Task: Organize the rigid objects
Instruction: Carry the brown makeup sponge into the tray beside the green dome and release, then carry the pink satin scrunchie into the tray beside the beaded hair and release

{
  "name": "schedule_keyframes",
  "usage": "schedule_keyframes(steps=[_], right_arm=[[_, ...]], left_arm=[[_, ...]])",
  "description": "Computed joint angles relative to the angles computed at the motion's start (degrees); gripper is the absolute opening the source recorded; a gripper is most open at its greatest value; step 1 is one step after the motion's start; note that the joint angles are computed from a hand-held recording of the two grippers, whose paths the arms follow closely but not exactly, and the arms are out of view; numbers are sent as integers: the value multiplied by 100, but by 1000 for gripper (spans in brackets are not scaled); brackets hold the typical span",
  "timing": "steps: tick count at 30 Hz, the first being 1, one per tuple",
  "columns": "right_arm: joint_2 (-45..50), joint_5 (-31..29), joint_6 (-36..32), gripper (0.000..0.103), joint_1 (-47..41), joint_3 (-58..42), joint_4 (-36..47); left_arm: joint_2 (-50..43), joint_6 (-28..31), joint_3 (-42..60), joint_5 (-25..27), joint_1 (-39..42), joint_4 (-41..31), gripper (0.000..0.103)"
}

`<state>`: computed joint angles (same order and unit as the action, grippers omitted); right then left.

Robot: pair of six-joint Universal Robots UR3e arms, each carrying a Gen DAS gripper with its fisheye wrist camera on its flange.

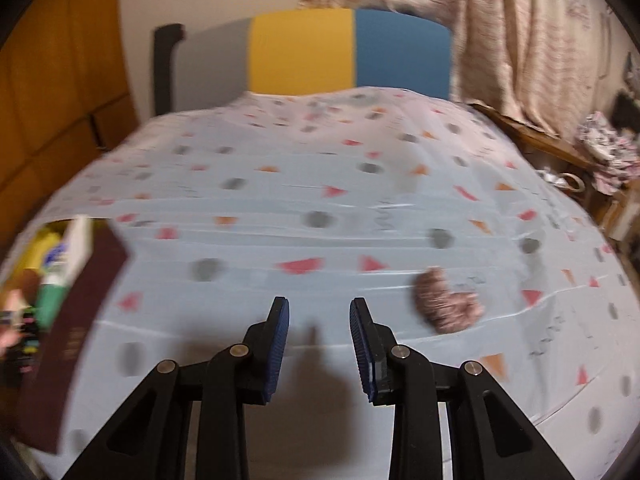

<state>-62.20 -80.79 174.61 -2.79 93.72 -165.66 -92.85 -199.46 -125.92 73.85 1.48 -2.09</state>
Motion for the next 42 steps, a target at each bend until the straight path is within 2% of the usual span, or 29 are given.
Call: schedule_keyframes(steps=[6, 11, 13, 14, 15, 18, 20, 26, 28, 29, 30, 32, 37, 42], right_arm=[[-430, 666, 440, 21, 321, 344, 117], [-548, 363, 448, 22, 432, 624, -318], [-517, -63, 673, 44, 269, 692, -421], [-490, -206, 771, 62, 158, 741, -495], [-421, -374, 863, 68, 22, 753, -597], [7, -786, 943, 69, -401, 323, -393], [409, -797, 944, 68, -679, -235, 58], [1308, -740, 817, 68, -867, -1383, 625], [1559, -781, 586, 61, -804, -1761, 893], [1655, -837, 493, 48, -759, -1909, 1003], [1714, -820, 384, 40, -731, -1962, 1022], [1637, -762, 276, 32, -704, -1734, 760], [1061, -191, 346, 30, -715, -910, 393], [171, 529, 434, 30, -479, 53, 153]], left_arm=[[164, 82, 21, 611, -389, -153, 77], [293, -24, -84, 956, -515, -211, 77], [345, -62, -151, 939, -515, -240, 77], [354, -56, -190, 949, -532, -208, 77], [347, -48, -202, 974, -556, -182, 77], [250, -54, -73, 1126, -699, -295, 77], [177, -113, -2, 1142, -762, -318, 77], [-43, -185, 320, 1407, -1041, -485, 77], [-135, -196, 480, 1540, -1134, -605, 77], [-179, -216, 562, 1650, -1192, -668, 77], [-224, -234, 653, 1772, -1251, -755, 77], [-297, -247, 774, 1993, -1356, -847, 77], [-338, -314, 839, 2319, -1461, -901, 77], [-411, -299, 1121, 2823, -1646, -1327, 77]])
